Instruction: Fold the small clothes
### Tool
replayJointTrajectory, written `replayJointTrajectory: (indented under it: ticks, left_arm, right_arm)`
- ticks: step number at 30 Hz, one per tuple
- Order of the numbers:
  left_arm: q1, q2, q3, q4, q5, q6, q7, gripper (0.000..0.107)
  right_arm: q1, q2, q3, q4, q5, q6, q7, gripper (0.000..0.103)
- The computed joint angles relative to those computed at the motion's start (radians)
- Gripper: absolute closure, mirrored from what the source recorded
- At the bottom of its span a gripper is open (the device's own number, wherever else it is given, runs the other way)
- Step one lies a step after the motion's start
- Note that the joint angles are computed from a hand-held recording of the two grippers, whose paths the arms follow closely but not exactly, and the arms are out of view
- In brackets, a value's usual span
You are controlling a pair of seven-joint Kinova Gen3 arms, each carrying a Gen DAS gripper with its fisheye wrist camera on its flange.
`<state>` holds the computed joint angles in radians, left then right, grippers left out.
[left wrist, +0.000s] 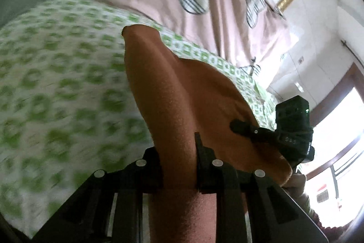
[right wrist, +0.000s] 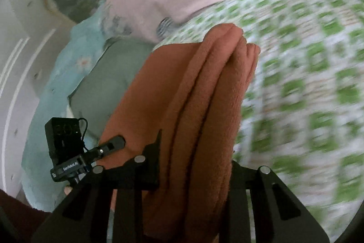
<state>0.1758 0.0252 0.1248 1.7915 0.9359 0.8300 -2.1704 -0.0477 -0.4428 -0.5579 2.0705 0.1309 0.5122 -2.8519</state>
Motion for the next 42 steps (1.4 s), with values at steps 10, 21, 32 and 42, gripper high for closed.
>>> replayJointTrajectory:
  ticks: [10,21,32,42]
  left_arm:
    - [-0.081,-0.023,-0.087,0.166,0.009,0.045,-0.071,0.076]
    - [-0.196,0.077,-0.085,0.104,0.111,0.126,-0.089,0.057]
    - [-0.234,0.245,-0.020,-0.138,0.074,0.142,0.050,0.058]
    - [-0.259,0.459,0.077,-0.375,0.030,0.197,0.189,0.086]
  right_arm:
    - [0.063,0.205,-0.214,-0.024,0.159,-0.022,-0.217,0.068]
    - [-0.034,0.165,-0.192,-0.064,0.265,0.171,-0.384,0.050]
    - [-0.074,0.135,-0.301,-0.123,0.471,0.384,-0.607,0.050]
    - [-0.206,0.197,-0.234,-0.122,0.555,0.345,-0.658,0.050]
